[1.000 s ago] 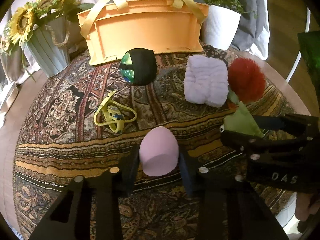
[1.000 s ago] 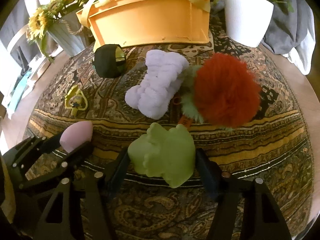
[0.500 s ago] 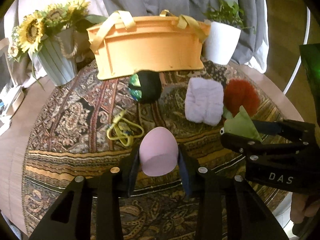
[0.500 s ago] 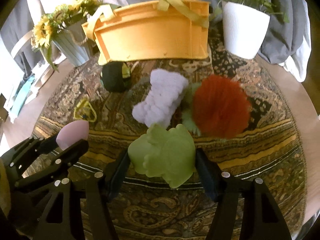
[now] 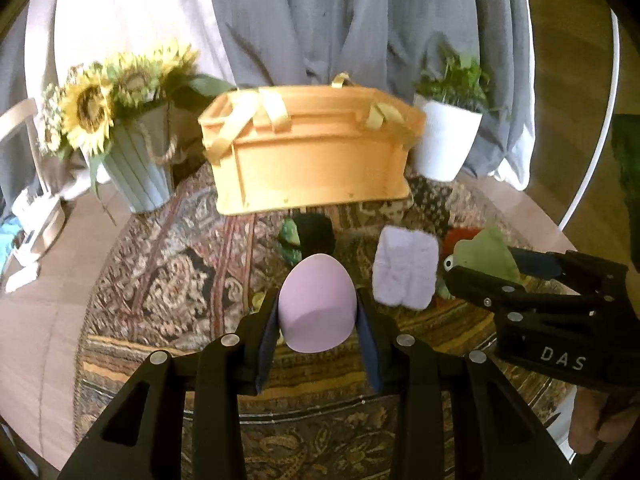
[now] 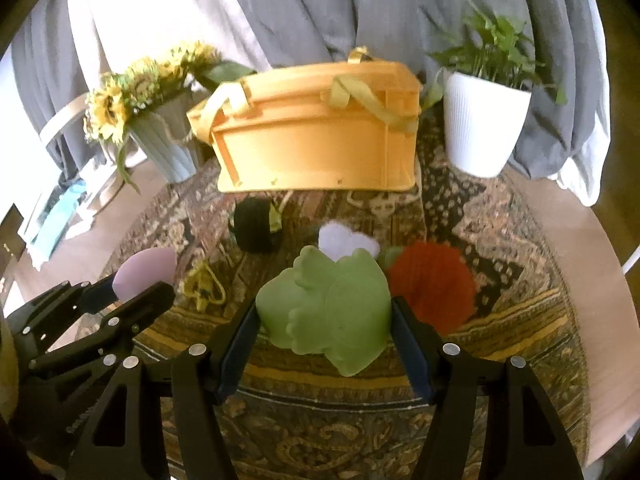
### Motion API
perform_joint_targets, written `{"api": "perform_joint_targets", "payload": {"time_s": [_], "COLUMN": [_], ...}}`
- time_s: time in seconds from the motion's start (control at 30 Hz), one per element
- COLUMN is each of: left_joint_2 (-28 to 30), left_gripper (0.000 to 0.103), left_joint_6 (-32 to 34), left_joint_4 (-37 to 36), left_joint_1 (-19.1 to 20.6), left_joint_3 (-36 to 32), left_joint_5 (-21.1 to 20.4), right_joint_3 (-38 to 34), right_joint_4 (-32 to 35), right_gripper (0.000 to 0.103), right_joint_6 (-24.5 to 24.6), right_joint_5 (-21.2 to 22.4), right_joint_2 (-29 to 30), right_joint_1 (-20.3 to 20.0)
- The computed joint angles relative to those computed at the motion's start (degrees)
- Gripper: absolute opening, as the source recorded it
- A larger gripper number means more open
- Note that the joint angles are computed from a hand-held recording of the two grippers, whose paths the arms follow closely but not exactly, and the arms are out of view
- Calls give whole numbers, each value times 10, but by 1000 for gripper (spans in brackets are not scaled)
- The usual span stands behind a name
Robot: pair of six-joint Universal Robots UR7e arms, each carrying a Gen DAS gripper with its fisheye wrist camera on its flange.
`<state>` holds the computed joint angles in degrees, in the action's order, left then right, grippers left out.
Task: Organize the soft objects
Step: 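Lift and carry the frog plush and pink sponge over the orange crate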
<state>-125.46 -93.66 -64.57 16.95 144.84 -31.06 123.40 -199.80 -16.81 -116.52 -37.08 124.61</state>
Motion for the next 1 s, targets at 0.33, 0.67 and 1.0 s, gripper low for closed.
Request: {"api": "perform_joint_targets", "payload": {"time_s": [0.33,0.67,1.0], "left_joint_2": [41,44,52], "left_gripper": [37,36,36], "left_joint_6": [-65,-69,-57], "left_joint_4": [102,123,154], "left_joint_1": [-8,17,36], "left_joint_3": [-52,-83,-116], "left_joint_5": [48,95,160], "right_joint_3": [-18,-50,-90], "right_joint_4": [-25,-56,-70], "right_gripper": [66,66,66], "right_joint_6": [-1,-6,-15], "right_joint_5": [-1,-3,-5], "right_joint_2": [-6,3,17], "right_joint_1": [18,38,54]}}
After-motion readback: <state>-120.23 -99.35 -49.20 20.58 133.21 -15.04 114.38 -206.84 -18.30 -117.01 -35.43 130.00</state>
